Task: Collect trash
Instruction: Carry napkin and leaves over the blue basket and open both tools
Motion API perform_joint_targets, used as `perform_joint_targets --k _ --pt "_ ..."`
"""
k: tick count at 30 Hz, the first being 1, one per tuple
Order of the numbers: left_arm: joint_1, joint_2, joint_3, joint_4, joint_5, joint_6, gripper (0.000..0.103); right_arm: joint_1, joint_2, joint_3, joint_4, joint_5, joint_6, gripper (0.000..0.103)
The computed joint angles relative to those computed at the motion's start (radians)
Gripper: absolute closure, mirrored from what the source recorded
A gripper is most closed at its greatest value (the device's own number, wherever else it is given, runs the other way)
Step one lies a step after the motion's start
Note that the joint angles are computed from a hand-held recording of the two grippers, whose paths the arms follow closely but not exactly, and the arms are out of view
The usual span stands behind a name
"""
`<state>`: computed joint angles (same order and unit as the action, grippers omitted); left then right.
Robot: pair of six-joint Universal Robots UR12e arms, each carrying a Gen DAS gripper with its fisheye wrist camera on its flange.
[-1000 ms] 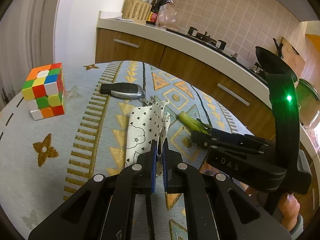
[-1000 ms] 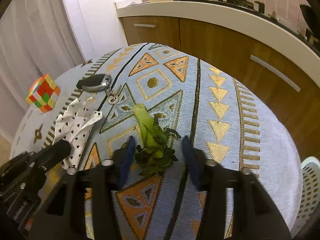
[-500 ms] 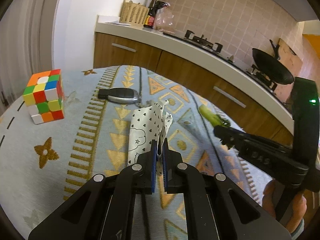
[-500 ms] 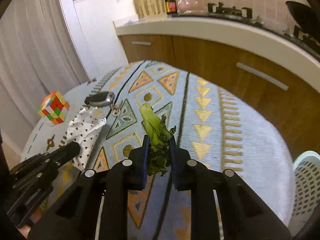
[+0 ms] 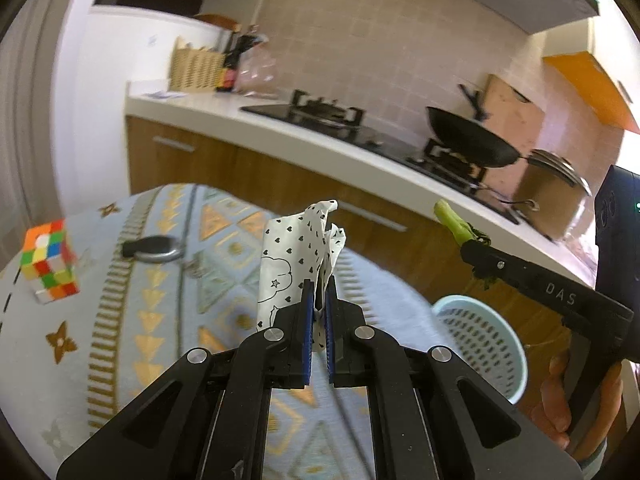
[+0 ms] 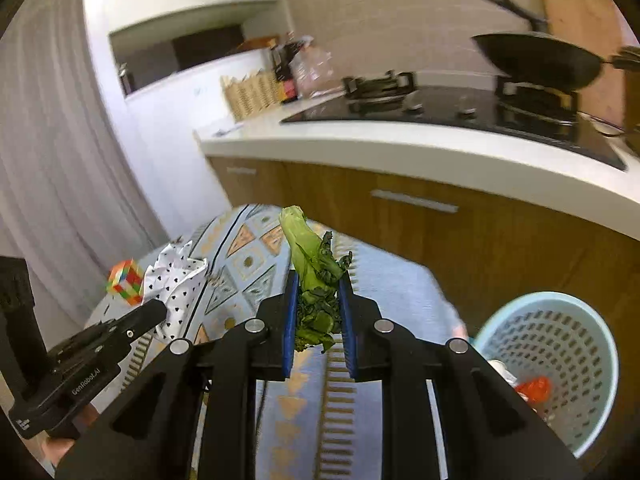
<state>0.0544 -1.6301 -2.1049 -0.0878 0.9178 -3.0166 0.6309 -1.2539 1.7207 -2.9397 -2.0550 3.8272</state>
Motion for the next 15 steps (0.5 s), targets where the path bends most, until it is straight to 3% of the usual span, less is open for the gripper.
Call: perform_joint_targets --k 8,15 --pt "-0.067 0.012 0.024 -0.018 -0.059 0.030 0.100 -0.004 -0.107 0.115 -0.005 -0.082 0.113 0.087" --pt "-0.149 -0.001 0.047 -0.047 -0.078 0.088 0.100 -0.001 -0.190 0.213 0.062 -0.175 0.246 0.087"
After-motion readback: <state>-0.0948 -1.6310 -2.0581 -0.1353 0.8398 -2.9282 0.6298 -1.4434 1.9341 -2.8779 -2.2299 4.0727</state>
